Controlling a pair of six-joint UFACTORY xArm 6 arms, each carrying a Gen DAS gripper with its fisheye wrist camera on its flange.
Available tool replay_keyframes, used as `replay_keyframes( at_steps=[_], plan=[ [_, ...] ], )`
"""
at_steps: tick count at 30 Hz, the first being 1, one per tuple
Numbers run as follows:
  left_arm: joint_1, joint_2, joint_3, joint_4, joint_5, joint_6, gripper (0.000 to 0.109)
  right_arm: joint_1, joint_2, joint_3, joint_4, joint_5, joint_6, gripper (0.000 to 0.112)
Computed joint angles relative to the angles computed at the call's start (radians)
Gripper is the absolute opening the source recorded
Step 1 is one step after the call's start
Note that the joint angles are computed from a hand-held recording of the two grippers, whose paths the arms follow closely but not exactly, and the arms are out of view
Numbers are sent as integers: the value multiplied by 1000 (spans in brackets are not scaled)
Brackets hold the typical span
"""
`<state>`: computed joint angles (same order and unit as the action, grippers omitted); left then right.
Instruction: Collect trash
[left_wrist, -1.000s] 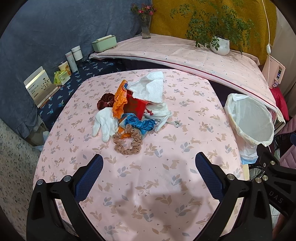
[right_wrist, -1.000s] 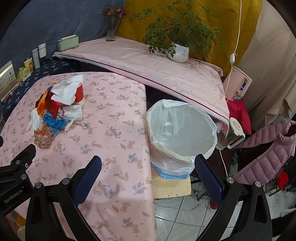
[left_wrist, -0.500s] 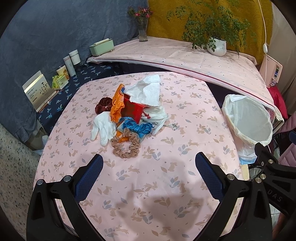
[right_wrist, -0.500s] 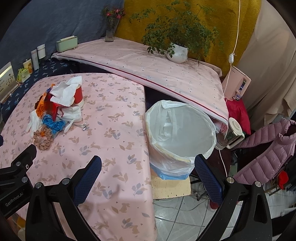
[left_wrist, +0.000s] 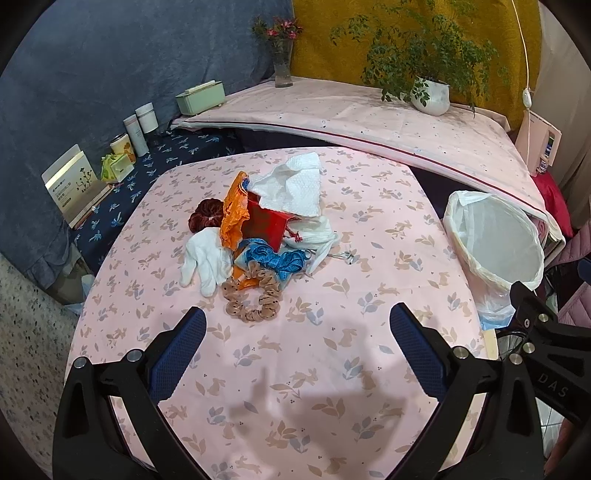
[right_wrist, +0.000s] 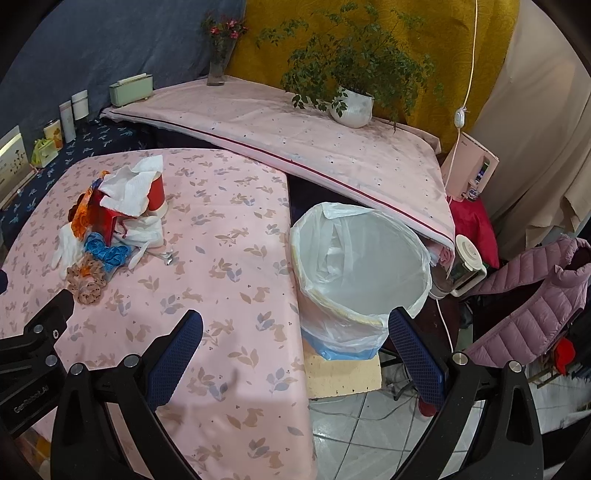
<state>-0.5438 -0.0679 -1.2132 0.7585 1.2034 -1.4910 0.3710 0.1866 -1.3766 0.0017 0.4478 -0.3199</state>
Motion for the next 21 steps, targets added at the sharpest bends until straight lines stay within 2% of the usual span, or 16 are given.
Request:
replay_keyframes(
  at_steps=[9, 21],
  plan=[
    [22, -49, 69, 19, -35, -31, 95, 31, -14, 26, -63, -33, 74, 96],
    [117, -220, 289, 10, -125, -94, 95, 91, 12, 39, -72, -104, 159, 96]
  ],
)
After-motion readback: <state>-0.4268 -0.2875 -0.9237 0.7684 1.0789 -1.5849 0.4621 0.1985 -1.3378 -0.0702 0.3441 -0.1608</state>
